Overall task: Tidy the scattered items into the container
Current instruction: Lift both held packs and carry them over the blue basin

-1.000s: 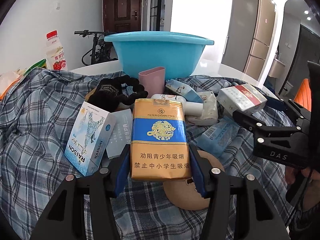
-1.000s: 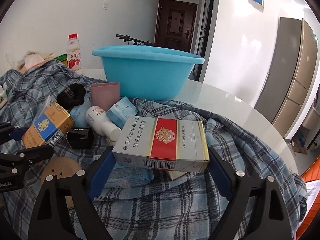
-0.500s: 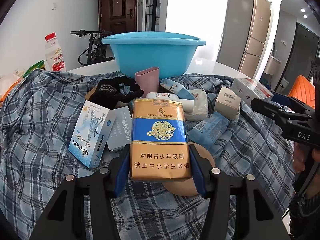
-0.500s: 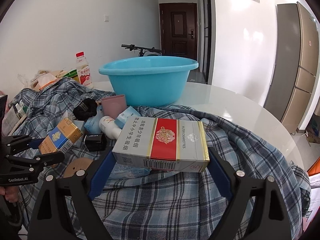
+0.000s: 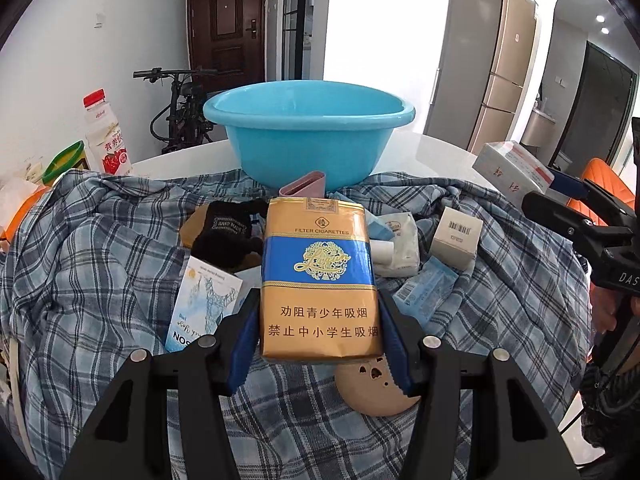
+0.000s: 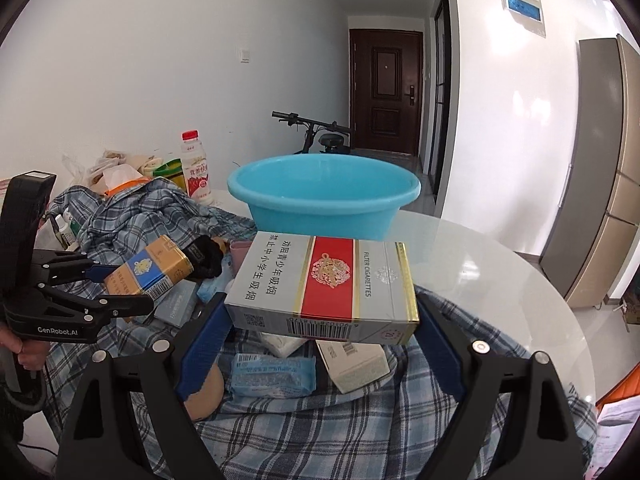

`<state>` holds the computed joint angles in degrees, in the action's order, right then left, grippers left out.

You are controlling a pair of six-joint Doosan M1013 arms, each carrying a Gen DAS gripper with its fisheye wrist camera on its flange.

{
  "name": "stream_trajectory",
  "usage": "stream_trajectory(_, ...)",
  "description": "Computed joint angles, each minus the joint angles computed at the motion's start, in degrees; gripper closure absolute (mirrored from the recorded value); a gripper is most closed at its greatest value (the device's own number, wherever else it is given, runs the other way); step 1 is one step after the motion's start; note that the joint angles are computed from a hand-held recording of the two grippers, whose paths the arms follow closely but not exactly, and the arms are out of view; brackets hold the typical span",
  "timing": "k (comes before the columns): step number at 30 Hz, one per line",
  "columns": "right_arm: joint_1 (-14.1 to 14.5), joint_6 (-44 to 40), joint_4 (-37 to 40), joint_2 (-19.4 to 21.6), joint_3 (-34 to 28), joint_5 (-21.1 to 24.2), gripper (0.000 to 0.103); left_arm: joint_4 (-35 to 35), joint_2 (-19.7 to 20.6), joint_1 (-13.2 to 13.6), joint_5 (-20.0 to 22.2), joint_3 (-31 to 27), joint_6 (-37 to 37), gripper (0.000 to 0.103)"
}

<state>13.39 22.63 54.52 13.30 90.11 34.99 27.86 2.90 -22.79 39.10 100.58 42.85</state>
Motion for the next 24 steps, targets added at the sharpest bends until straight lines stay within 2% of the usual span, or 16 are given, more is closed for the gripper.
stream_trajectory(6, 0.0, -3.1, 1.4, 0.1, -2.3, 0.0, 0.015, 3.6, -0.3, 0.1, 0.3, -1.9, -1.4, 0.046)
stream_trajectory(10, 0.6, -5.2, 2.7, 0.3, -3.3, -1.9, 0.015, 1.2, 0.1, 1.3, -0.8, -3.9, 1.7, 0.046)
stream_trajectory(14, 0.8, -2.5, 2.7, 1.7, -6.0, 0.0, 0.015, -4.9, 1.3, 3.5, -2.1, -6.5, 6.9, 0.046)
stream_trajectory(21, 2.3, 5.7, -1.6, 5.6, -13.4, 0.5, 0.015, -6.9, 4.6, 6.0, -1.5, -11.9, 8.7, 0.046)
stream_trajectory(24, 2.1, 11.3, -3.0, 8.2, -17.9, 3.1, 0.015, -10.0, 6.0, 7.5, -2.9, -13.8, 11.3, 0.046)
